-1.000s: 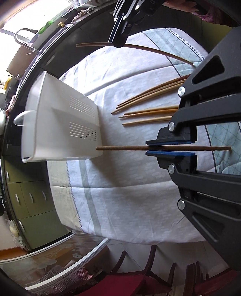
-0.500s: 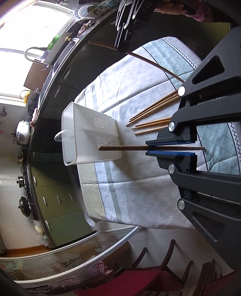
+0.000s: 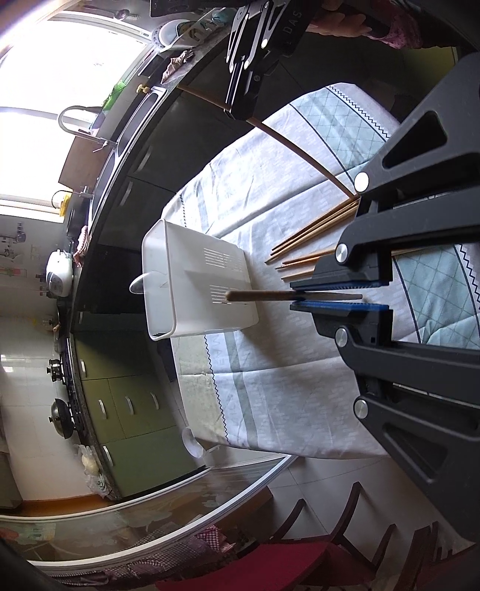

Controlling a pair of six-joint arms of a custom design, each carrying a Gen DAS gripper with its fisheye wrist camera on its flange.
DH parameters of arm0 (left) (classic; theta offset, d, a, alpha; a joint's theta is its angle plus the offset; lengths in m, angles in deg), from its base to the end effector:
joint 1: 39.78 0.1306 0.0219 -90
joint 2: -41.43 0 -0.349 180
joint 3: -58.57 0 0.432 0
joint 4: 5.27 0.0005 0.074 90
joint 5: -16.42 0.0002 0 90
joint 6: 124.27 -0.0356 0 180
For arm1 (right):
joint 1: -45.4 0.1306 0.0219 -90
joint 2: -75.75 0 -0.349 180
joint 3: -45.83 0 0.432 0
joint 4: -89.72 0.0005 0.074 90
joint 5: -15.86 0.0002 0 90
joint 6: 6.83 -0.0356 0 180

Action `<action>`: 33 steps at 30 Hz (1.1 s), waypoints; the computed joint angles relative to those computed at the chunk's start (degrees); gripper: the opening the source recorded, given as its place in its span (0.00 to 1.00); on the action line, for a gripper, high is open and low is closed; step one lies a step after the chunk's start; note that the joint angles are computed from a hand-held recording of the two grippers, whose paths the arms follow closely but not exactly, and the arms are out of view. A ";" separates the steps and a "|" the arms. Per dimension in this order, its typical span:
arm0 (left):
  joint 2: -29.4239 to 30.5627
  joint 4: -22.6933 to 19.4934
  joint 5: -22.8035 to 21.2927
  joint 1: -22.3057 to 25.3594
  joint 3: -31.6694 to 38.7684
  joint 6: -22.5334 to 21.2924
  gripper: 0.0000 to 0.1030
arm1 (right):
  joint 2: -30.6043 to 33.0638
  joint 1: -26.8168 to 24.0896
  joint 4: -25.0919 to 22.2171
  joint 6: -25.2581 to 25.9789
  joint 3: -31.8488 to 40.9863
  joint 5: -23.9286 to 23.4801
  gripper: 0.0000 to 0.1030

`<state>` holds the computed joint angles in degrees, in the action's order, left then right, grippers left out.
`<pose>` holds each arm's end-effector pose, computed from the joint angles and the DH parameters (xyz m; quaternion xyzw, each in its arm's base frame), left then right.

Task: Organize utensils
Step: 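Lift both chopsticks upright, drop them into the white holder, open both grippers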

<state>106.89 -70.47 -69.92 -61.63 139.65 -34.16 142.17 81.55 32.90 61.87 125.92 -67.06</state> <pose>0.3367 -0.1380 0.4809 0.1877 0.9190 -0.0952 0.3333 0.3111 0.2212 0.4776 -0.0940 0.9113 0.1410 0.3752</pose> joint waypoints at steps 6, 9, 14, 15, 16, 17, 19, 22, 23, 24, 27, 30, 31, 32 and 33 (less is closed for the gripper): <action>0.43 0.50 0.63 0.24 1.50 0.12 0.05 | -0.09 -0.45 0.53 0.59 0.63 -0.43 0.06; 1.06 0.53 0.98 0.23 3.28 -0.06 0.05 | -0.02 -0.70 0.44 0.98 1.68 -0.77 0.06; 3.50 -0.76 2.89 0.57 8.35 -0.21 0.05 | 1.03 -1.64 0.14 1.77 4.81 -1.64 0.06; 4.19 -1.04 3.13 0.56 9.63 -0.22 0.05 | 1.29 -1.89 0.16 1.97 5.62 -1.79 0.06; 4.86 -1.25 3.30 0.59 11.01 -0.22 0.05 | 1.66 -2.18 0.12 2.20 6.61 -1.99 0.06; 5.52 -1.34 3.30 0.60 12.39 -0.20 0.05 | 1.98 -2.66 0.15 2.50 7.54 -2.30 0.06; 6.82 -1.35 3.21 0.55 15.33 -0.34 0.05 | 2.77 -3.40 0.29 2.98 9.91 -2.25 0.06; 8.82 -0.42 2.78 0.53 19.66 -0.13 0.05 | 4.42 -4.42 0.80 3.77 13.95 -1.45 0.06; 9.53 0.13 2.69 0.57 21.04 0.02 0.05 | 5.05 -4.80 1.02 3.94 15.30 -1.27 0.06; 10.24 0.99 2.46 0.63 22.34 0.42 0.05 | 5.62 -5.21 1.49 4.05 16.51 -1.20 0.06; 12.69 4.19 2.07 0.84 25.72 1.43 0.05 | 7.56 -6.43 2.86 4.28 20.06 -0.98 0.06; 15.49 7.21 0.99 0.72 27.98 2.01 0.05 | 9.45 -7.36 4.69 5.15 22.97 0.31 0.06; 16.37 8.06 0.61 0.70 28.28 2.27 0.05 | 10.05 -7.86 5.35 5.36 23.75 0.48 0.07; 17.28 8.70 0.64 0.76 28.55 2.33 0.05 | 10.79 -8.26 6.25 5.57 24.49 0.64 0.06; 18.08 9.42 0.31 0.74 28.55 2.43 0.05 | 11.69 -8.59 6.91 5.66 25.33 1.09 0.06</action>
